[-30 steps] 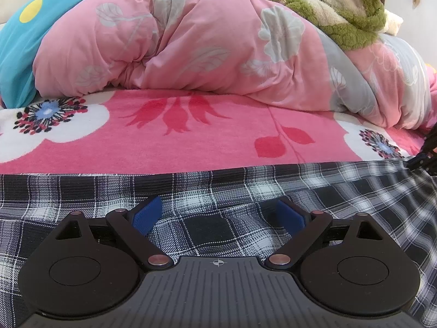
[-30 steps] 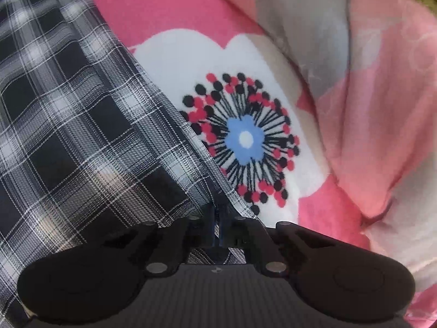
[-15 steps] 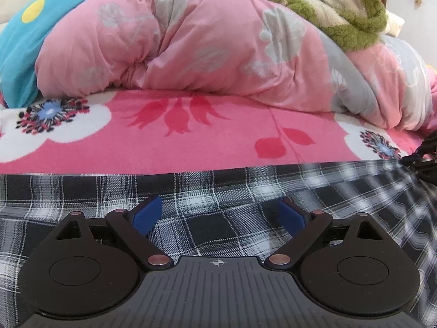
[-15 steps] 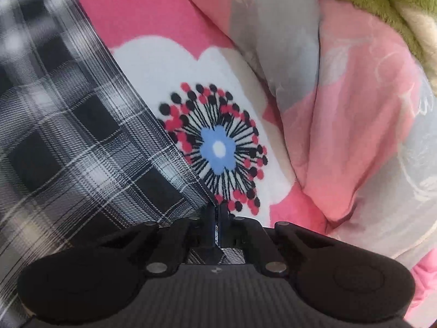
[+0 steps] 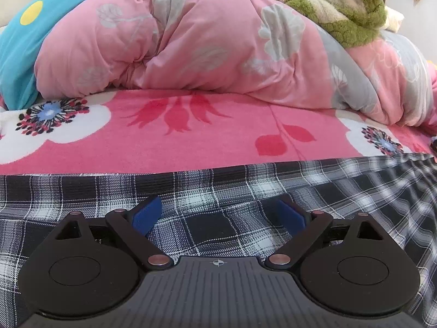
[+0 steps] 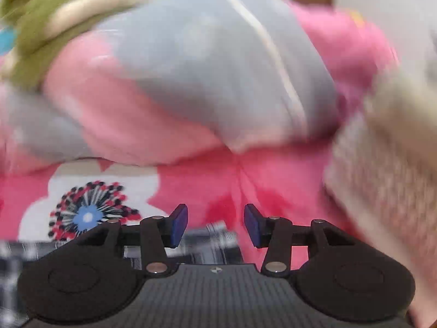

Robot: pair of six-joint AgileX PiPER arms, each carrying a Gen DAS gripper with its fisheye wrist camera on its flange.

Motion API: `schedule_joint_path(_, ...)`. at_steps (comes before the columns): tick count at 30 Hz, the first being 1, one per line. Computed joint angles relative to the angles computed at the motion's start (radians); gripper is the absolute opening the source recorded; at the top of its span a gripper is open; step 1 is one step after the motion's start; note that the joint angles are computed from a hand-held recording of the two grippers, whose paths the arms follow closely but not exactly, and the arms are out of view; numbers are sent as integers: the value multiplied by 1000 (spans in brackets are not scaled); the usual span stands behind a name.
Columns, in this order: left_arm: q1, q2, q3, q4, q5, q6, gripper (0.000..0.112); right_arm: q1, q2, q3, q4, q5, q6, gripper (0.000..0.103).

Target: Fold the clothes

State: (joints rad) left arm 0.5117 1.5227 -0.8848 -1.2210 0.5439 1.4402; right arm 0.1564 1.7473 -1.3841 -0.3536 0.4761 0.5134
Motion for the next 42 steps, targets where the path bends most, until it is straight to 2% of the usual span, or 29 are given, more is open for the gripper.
schedule_joint_path(3,-1,0,0,4,-1,-3,93,-44,-26,46,118,-1,-27,46)
schedule_joint_path(6,-3,1,-3,8,-2,-8,93,-57,-10,69,136,3,10,40)
schedule_joint_path(8,-5,2,-4,9,-3,-9,94,-67,4,76,180,-20,-10,31)
schedule_joint_path(10,-6,2,-4,10,-5,-8,94,-69,7,97,224,-83,-38,8)
schedule_joint_path(11,-7,2,-4,9,-6,-8,95,-67,-1,117,217,-118,-30,5)
schedule_joint_path(14,-9,2,-3,8,-8,-6,95,-45,2,154,18,-225,152,4)
schedule_joint_path(16,-10,1,-2,10,-10,-7,95,-36,-6,168,-102,-252,261,4)
schedule_joint_path(19,-10,1,-3,13,-9,-10,95,-32,8,159,-178,-272,331,4)
schedule_joint_path(21,-11,1,-4,15,-11,-13,95,-25,44,129,-240,-259,399,4)
schedule_joint_path(23,-13,1,-4,19,-13,-16,95,-15,92,82,-237,-203,406,5)
schedule_joint_path(24,-13,1,-4,21,-13,-17,95,-12,119,53,-214,-162,392,9)
schedule_joint_path(26,-17,0,-4,27,-19,-20,95,-11,111,62,-279,-149,480,23)
schedule_joint_path(27,-19,-1,-4,29,-23,-22,95,-1,90,76,-361,-119,568,32)
schedule_joint_path(28,-23,-3,-3,35,-29,-25,95,10,67,91,-437,-83,649,34)
schedule_joint_path(30,-35,-6,-5,60,-45,-47,95,11,-40,179,-478,-77,702,34)
schedule_joint_path(32,-47,-16,-9,106,-61,-92,95,14,-174,269,-412,-73,653,34)
schedule_joint_path(34,-60,-34,-14,173,-77,-163,93,13,-335,365,-240,-71,506,34)
schedule_joint_path(37,-38,-104,-31,274,0,-286,93,30,-540,486,43,-51,224,33)
schedule_joint_path(38,-30,-139,-28,289,25,-302,93,57,-583,515,86,-42,167,32)
schedule_joint_path(40,-21,-224,4,312,43,-296,93,140,-634,563,78,-33,151,31)
schedule_joint_path(42,4,-308,42,344,73,-277,94,252,-633,580,-29,-21,232,29)
